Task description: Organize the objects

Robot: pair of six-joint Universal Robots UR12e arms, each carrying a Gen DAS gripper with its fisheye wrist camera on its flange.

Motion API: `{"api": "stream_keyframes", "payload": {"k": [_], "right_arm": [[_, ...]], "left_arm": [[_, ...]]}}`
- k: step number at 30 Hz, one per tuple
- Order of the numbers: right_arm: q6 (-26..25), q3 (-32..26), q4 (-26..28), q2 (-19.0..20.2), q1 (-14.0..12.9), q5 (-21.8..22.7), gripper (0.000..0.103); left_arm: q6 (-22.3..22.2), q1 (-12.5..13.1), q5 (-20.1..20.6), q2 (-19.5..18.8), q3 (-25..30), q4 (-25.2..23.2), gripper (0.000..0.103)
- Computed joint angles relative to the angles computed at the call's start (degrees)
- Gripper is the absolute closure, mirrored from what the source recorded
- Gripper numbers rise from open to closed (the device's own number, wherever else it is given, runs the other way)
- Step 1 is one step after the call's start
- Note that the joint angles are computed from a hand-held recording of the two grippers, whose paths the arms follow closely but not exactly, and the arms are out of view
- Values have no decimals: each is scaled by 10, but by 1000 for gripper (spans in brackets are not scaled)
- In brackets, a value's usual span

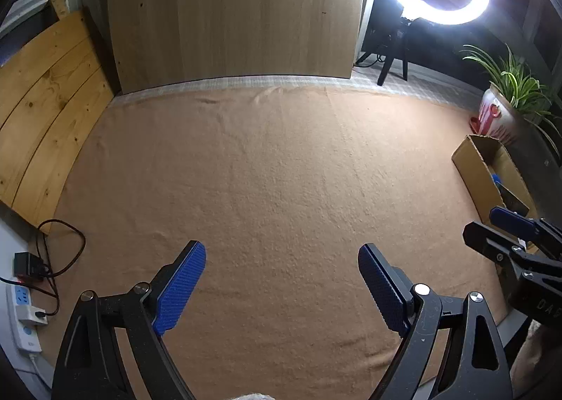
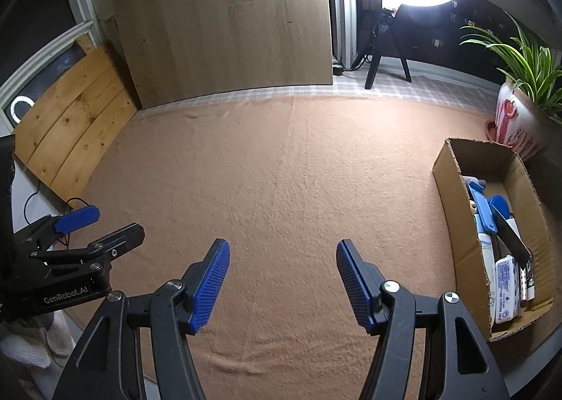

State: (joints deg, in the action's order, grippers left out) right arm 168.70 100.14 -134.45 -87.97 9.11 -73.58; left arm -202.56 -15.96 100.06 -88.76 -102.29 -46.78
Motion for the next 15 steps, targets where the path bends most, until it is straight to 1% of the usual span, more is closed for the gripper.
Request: {"api": "stream_keyframes", "payload": {"k": [4, 15], "right_arm": [[-1, -2, 0, 3, 2, -4, 44], [-6, -7, 6, 9, 3, -2, 44]], "left_arm": [[-2, 4, -10, -3, 3, -3, 12], [-7, 4, -8, -10, 7, -9, 12]]}}
